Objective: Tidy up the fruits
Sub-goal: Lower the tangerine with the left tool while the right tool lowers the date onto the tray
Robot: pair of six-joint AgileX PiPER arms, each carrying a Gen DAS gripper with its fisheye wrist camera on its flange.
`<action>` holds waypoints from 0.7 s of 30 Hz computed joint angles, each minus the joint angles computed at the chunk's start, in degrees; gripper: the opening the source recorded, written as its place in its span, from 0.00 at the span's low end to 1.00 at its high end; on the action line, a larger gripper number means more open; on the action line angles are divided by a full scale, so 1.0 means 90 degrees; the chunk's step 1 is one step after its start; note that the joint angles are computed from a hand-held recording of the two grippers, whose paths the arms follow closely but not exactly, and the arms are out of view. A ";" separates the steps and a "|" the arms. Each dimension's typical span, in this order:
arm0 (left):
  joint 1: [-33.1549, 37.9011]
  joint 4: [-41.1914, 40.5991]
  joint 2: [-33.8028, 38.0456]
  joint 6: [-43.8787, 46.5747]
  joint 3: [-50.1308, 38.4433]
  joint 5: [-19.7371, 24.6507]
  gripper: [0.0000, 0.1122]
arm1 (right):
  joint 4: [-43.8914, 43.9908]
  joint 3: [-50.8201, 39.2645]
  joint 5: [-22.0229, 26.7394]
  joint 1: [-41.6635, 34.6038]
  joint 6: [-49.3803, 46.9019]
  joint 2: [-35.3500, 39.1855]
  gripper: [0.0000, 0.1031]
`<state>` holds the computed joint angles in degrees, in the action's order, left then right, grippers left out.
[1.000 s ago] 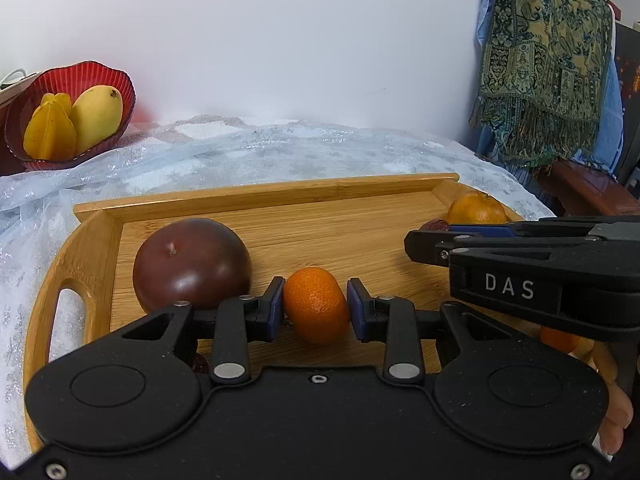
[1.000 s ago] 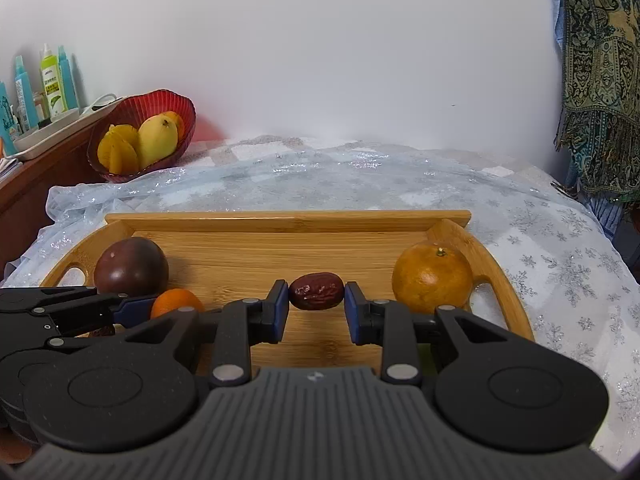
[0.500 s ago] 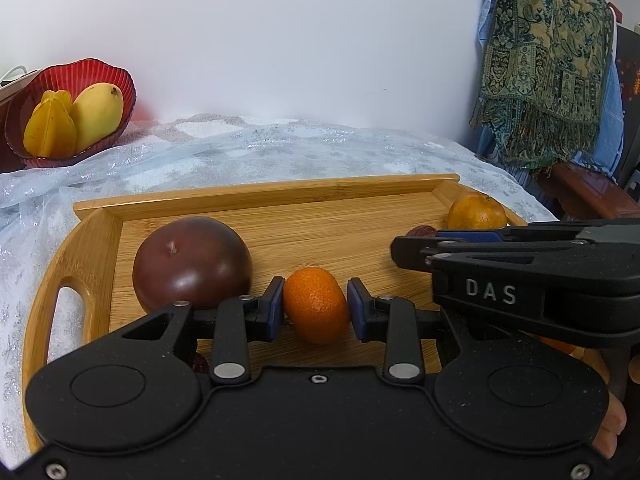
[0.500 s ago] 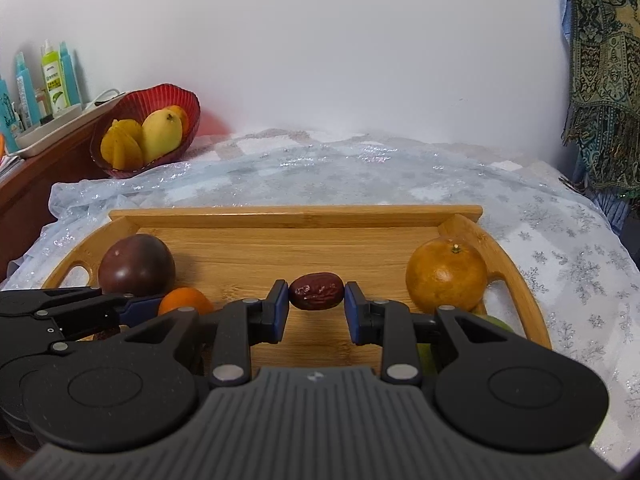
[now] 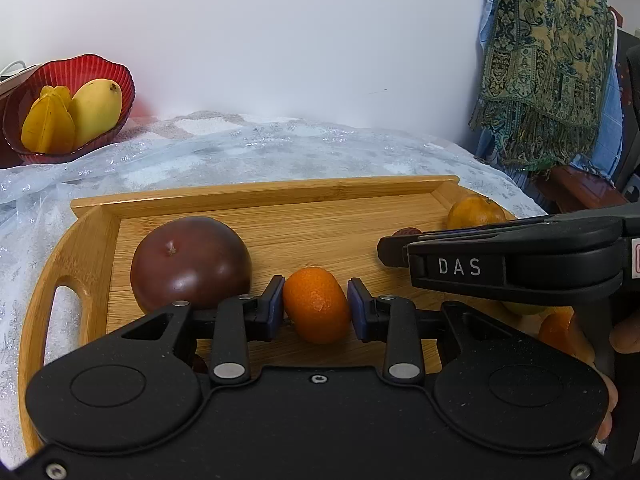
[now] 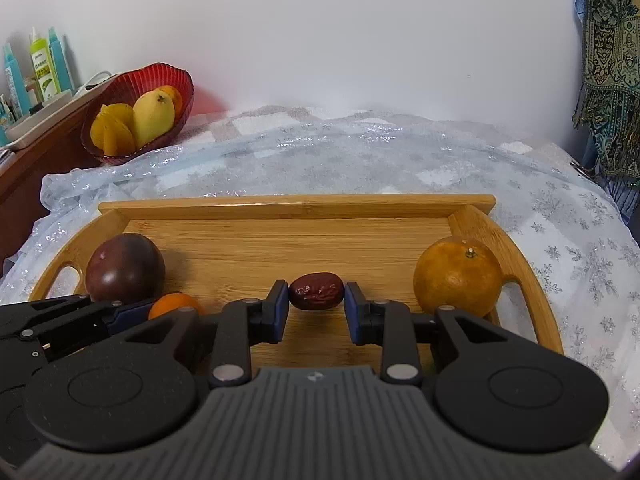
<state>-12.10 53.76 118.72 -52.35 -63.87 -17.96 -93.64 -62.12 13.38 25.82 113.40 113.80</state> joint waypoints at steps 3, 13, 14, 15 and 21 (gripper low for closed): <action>-0.0001 0.0020 0.0000 -0.0026 -0.0003 0.0002 0.29 | 0.0116 -0.0032 0.0019 0.0019 -0.0155 0.0032 0.34; -0.0013 -0.0071 -0.0027 0.0104 0.0044 0.0003 0.28 | 0.0375 -0.0076 0.0021 0.0069 -0.0432 0.0117 0.35; -0.0013 -0.0071 -0.0027 0.0104 0.0044 0.0003 0.28 | 0.0374 -0.0070 0.0008 0.0063 -0.0428 0.0112 0.35; -0.0013 -0.0071 -0.0027 0.0104 0.0044 0.0003 0.28 | 0.0362 -0.0067 -0.0001 0.0057 -0.0412 0.0109 0.36; -0.0016 -0.0074 -0.0031 0.0101 0.0051 0.0001 0.28 | 0.0336 -0.0068 -0.0013 0.0048 -0.0380 0.0112 0.41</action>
<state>-12.24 53.10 118.44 -51.44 -63.42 -17.95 -90.61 -62.73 13.26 26.26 109.98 114.81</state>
